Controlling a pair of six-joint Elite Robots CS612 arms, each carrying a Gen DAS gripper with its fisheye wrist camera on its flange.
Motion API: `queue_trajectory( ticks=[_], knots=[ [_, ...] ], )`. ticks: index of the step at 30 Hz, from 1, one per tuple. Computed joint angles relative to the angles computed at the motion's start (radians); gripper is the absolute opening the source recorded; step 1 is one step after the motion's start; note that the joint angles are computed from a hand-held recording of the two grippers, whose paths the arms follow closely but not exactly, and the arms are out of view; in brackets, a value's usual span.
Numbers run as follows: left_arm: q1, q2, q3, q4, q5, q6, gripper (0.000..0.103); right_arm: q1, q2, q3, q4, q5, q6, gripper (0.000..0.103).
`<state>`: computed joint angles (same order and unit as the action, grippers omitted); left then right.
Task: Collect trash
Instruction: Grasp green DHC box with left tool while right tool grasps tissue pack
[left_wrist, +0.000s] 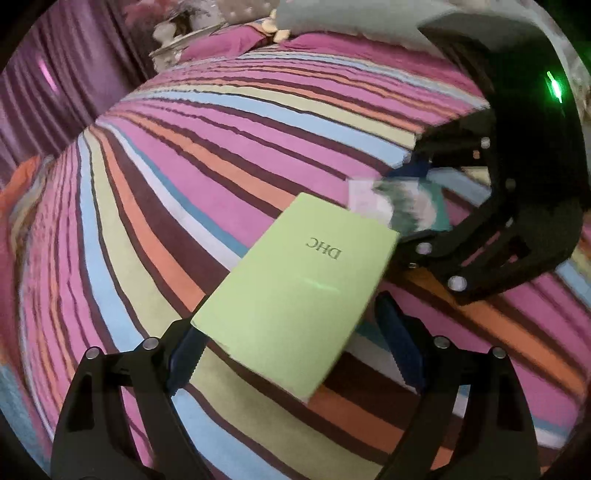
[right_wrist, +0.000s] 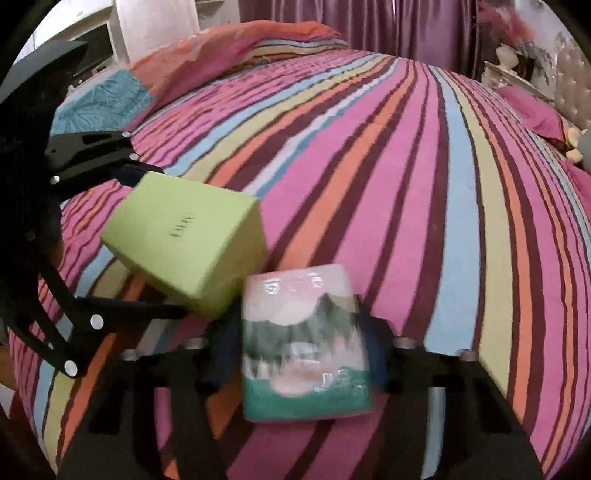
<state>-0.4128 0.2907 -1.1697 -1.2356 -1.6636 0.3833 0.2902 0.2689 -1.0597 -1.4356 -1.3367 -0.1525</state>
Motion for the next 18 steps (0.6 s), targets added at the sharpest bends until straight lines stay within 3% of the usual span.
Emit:
queue_trajectory(
  ticks=[4,6,9,14,18],
  knots=[
    [0.005,0.011,-0.027,-0.023,0.001,-0.047,0.084,0.012,-0.002,0.002,-0.004,-0.01,-0.032,0.049],
    [0.011,0.007,-0.029,0.035,-0.012,-0.049,0.084,0.016,0.002,-0.008,-0.002,-0.009,-0.046,0.049],
    [0.025,0.001,-0.029,0.113,-0.069,-0.054,0.084,0.02,0.006,-0.017,-0.001,-0.02,-0.053,0.049],
    [0.048,0.024,-0.101,0.182,-0.238,-0.064,0.084,0.024,0.003,-0.02,0.007,-0.06,-0.081,0.049],
    [0.036,0.06,-0.155,0.146,-0.202,-0.115,0.084,0.027,0.005,-0.025,0.003,-0.059,-0.097,0.049]
  ],
)
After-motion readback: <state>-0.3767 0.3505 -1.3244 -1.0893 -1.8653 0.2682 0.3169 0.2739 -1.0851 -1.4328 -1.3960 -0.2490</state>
